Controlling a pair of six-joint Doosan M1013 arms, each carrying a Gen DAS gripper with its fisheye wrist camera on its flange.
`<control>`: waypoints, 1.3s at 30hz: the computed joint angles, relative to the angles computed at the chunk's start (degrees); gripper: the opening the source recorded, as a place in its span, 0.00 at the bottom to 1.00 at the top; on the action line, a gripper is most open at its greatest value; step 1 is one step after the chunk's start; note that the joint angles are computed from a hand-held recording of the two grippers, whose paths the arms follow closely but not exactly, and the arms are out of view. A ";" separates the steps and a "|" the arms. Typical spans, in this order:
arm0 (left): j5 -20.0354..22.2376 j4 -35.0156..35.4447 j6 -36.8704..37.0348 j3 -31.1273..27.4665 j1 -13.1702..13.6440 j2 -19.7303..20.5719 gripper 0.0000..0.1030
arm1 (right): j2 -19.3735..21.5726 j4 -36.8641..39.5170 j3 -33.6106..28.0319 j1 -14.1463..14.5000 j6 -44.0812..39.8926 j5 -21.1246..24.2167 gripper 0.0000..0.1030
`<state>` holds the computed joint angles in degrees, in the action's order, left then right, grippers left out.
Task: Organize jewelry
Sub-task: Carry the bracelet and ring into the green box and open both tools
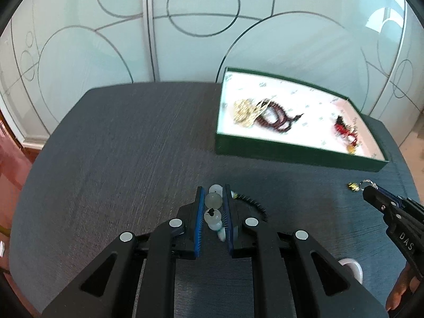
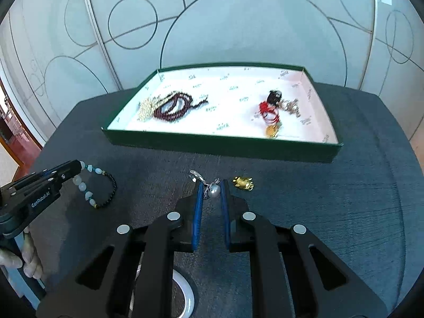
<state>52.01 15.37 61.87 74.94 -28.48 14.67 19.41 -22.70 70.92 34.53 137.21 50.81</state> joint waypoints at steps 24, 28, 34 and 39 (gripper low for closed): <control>-0.96 -0.50 7.11 -17.37 -1.60 7.66 0.13 | -0.07 -6.45 -4.61 -4.43 2.09 -0.98 0.13; 0.31 -0.73 7.50 -21.72 -1.40 10.79 0.13 | 1.57 -6.20 -6.60 -6.05 1.54 -0.09 0.13; 4.48 -0.60 7.95 -26.78 -1.27 15.92 0.13 | 5.05 -3.39 -9.52 -8.27 -0.71 2.97 0.13; 7.93 -0.85 7.99 -28.86 -1.05 18.90 0.13 | 7.59 -1.06 -11.24 -9.26 -2.50 5.61 0.13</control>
<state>59.94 14.52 69.86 46.08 -29.53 33.57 27.00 -23.76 59.68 25.26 134.70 56.42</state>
